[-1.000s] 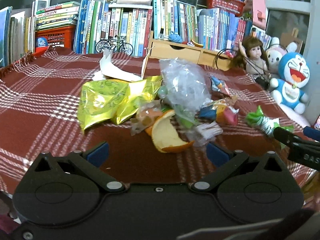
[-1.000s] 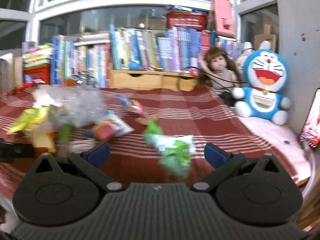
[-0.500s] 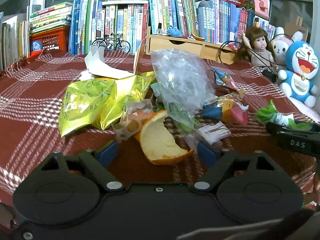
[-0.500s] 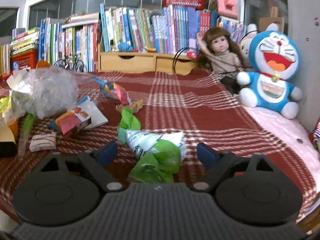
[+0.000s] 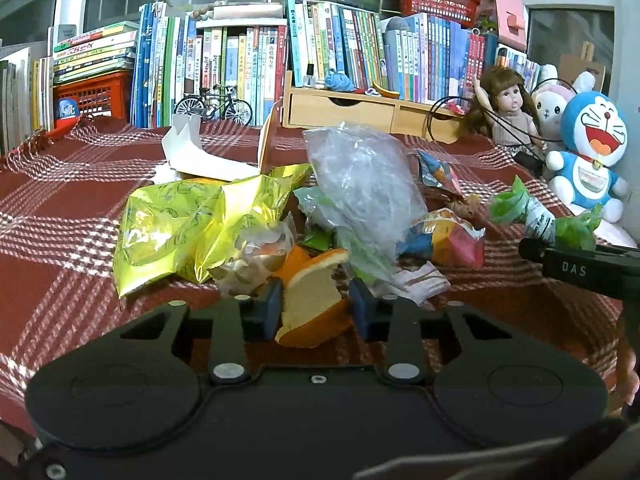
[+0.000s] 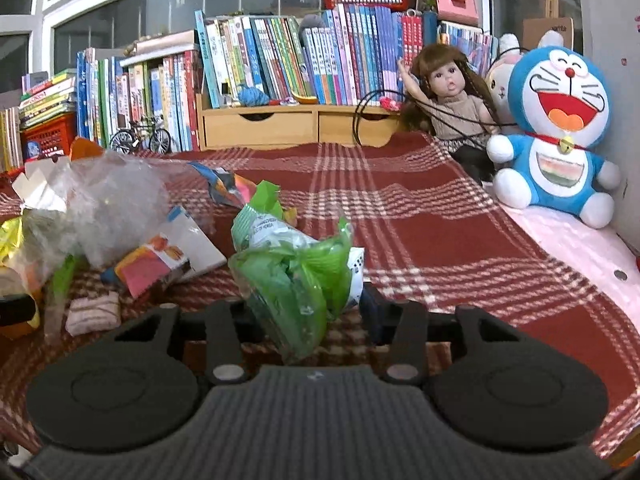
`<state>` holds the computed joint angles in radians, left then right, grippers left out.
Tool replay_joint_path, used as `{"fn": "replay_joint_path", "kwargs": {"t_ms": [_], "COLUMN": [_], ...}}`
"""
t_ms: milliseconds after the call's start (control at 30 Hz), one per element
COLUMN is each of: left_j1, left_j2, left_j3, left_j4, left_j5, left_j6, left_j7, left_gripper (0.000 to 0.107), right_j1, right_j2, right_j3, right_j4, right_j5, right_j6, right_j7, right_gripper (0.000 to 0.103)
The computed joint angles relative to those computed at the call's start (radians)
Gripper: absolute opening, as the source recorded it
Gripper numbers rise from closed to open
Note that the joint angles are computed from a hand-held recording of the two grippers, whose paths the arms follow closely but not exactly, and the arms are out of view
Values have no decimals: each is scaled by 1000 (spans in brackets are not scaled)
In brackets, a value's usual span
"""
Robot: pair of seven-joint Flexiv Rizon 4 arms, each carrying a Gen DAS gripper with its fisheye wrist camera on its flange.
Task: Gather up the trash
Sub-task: 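Grasp the orange peel with the left gripper while the right gripper grasps the green-and-white wrapped bag, then carry the orange peel and green bag down into the black bin and open both grippers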
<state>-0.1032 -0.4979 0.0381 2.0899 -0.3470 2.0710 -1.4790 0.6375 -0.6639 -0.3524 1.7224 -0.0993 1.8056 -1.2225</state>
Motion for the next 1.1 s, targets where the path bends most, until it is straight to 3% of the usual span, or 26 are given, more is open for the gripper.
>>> {"fn": "replay_joint_path", "kwargs": {"t_ms": [333,800,933,1100], "left_j1": [2,-20,-9,63], "left_j2": [20,89,119,168], "left_j3": [0,19,13,-31], "left_j4": [21,108,142,196], "left_j5": [13,-30,-16,77], "left_j6": [12,23,34,38], "left_j7": [-11,-4,-15,-89], "left_gripper": [31,29,29,28], "right_j1": [-37,15,27,30], "right_j2": [29,104,134,173], "right_j3": [73,77,85,111], "right_j4": [12,112,147,192], "right_j5": [1,32,44,57], "right_j6": [50,52,60,71], "right_j7": [-45,-123,-139,-157], "right_gripper": [50,51,50,50]}}
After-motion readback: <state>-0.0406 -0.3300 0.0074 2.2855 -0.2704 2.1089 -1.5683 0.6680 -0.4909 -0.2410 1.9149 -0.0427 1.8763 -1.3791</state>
